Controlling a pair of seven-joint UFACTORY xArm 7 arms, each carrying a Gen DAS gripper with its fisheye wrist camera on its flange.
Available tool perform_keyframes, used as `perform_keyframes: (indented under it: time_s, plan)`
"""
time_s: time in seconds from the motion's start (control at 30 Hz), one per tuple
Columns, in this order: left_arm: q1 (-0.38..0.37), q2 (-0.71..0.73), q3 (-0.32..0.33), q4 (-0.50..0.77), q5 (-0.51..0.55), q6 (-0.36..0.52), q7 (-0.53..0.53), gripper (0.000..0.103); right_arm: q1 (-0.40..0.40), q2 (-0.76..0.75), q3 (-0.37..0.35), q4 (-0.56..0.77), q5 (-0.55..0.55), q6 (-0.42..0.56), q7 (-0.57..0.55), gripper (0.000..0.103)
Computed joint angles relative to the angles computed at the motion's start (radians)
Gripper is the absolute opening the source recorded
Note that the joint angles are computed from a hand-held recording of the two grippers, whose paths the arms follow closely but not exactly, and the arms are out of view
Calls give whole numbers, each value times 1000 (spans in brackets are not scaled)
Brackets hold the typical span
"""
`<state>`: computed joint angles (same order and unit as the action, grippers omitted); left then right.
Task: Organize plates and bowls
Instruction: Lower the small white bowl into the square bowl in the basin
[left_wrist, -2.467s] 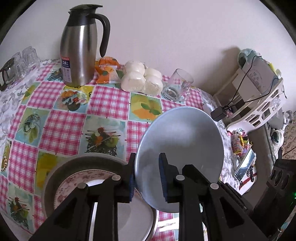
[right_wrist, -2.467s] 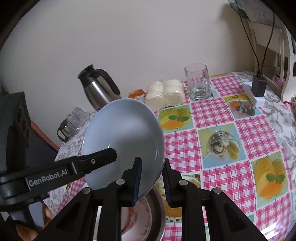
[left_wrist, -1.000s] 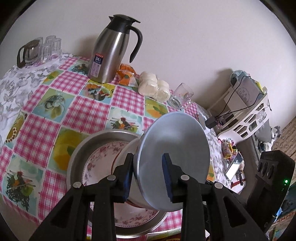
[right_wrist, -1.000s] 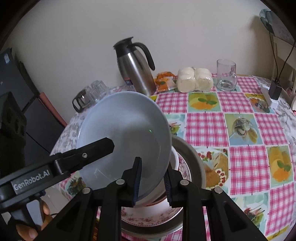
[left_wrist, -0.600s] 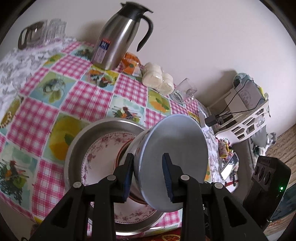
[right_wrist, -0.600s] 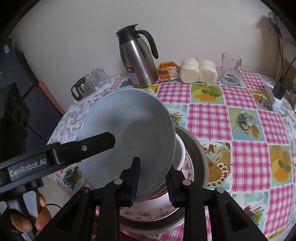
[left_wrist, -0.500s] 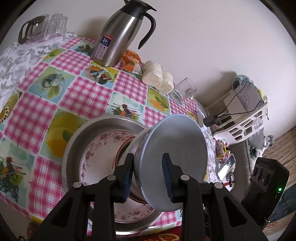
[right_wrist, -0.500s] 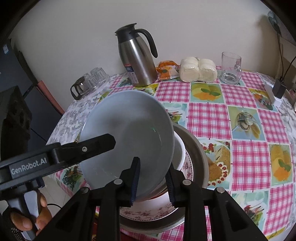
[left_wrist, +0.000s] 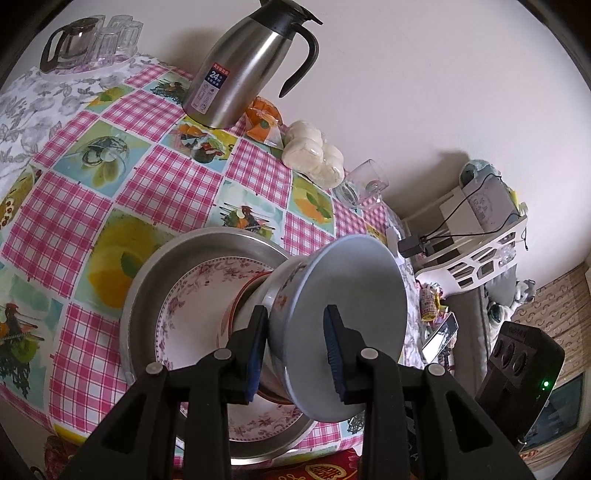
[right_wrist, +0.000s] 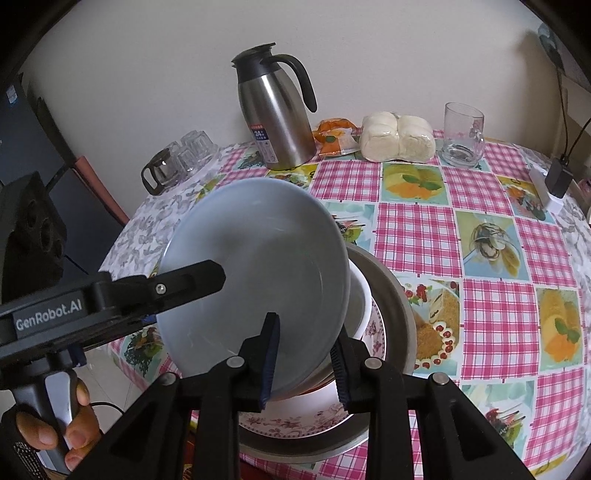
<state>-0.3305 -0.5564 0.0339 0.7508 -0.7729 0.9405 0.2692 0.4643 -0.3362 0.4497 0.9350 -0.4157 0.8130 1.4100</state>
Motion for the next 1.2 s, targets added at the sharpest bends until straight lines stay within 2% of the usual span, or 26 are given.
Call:
perform_keyframes:
  time_s: [0.63,1.2]
  plan:
    - [5,-11,-2,-2,9,-2,-20,31,-1,-14,-6,-12,23,-11,-15,31]
    - [-7,-37,12,-15,-9,-29,-12,31,-7,-15,6,3,-2,37,13,35]
